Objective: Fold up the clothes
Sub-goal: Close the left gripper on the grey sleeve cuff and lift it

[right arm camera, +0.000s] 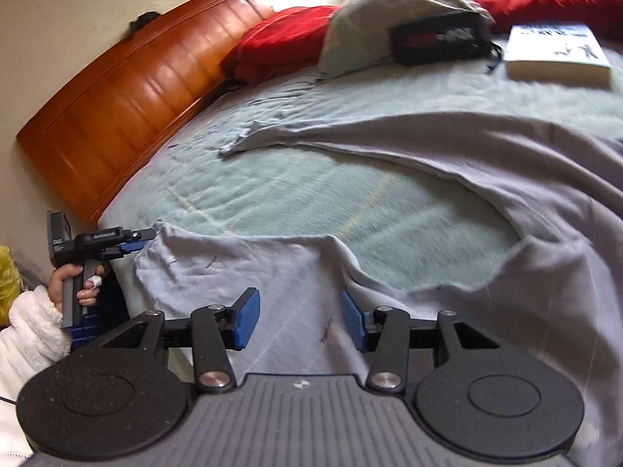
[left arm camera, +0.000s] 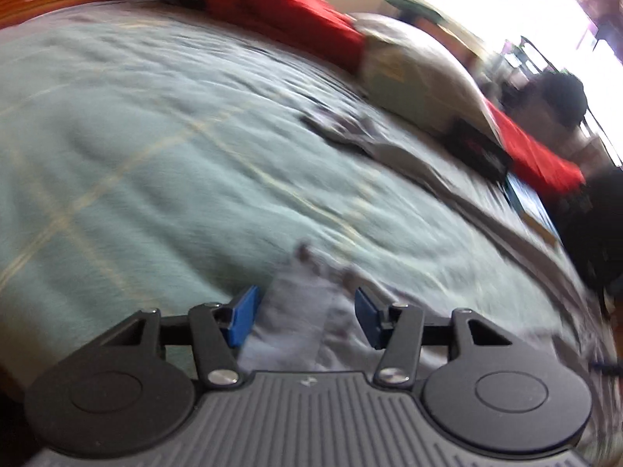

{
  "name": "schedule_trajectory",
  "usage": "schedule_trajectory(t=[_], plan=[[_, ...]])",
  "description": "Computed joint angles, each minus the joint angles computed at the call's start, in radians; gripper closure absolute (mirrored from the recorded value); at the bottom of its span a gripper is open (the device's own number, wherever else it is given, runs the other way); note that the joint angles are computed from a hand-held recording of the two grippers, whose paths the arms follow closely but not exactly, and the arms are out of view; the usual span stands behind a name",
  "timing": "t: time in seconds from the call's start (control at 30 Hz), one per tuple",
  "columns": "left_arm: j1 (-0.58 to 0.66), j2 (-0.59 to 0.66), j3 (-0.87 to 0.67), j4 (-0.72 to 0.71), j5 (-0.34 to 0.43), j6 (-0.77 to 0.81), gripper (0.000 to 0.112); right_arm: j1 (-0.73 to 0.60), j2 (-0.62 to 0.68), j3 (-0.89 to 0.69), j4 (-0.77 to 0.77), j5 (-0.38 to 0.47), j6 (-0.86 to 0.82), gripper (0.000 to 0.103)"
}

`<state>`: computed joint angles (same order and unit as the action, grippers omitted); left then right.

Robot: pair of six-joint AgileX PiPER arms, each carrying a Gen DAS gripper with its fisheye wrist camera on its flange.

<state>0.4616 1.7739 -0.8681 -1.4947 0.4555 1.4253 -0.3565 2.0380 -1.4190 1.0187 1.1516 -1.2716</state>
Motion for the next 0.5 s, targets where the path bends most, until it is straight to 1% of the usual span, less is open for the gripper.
schedule_trajectory(t=[0.03,0.1,0.13,0.17,0.2,0.23,0.27,0.33,0.43,0.47,0.5], plan=[[-0.01,0.006,-0.011,0.039,-0.009,-0.002,0.06,-0.003,-0.008,0.014,0.002,-0.004,-0.008,0.051],[-0.026,0.014,-0.026,0.064,-0.036,-0.041,0.063,-0.013,-0.025,0.04,0.013,-0.015,-0.027,0.051],[-0.05,0.0,-0.019,0.084,-0.071,-0.058,0.066,-0.02,-0.033,0.05,0.016,-0.023,-0.034,0.05],[-0.075,-0.013,-0.012,0.111,-0.107,-0.081,0.079,-0.029,-0.038,0.057,0.019,-0.035,-0.033,0.046],[-0.103,-0.03,-0.002,0.143,-0.137,-0.088,0.086,-0.038,-0.043,0.061,0.022,-0.048,-0.03,0.044],[-0.122,-0.041,0.002,0.171,-0.15,-0.105,0.097,-0.047,-0.046,0.064,0.025,-0.059,-0.023,0.044],[-0.128,-0.046,-0.003,0.212,-0.154,-0.161,0.1,-0.058,-0.047,0.063,0.028,-0.069,-0.013,0.043],[-0.124,-0.052,-0.014,0.252,-0.164,-0.246,0.101,-0.079,-0.045,0.056,0.039,-0.083,-0.003,0.043],[-0.121,-0.068,-0.021,0.335,-0.209,-0.341,0.101,-0.103,-0.046,0.047,0.048,-0.106,-0.001,0.043],[-0.112,-0.068,-0.031,0.367,-0.2,-0.368,0.101,-0.107,-0.046,0.04,0.046,-0.115,0.001,0.043],[-0.103,-0.068,-0.037,0.367,-0.193,-0.373,0.101,-0.111,-0.044,0.03,0.045,-0.118,0.003,0.043]])
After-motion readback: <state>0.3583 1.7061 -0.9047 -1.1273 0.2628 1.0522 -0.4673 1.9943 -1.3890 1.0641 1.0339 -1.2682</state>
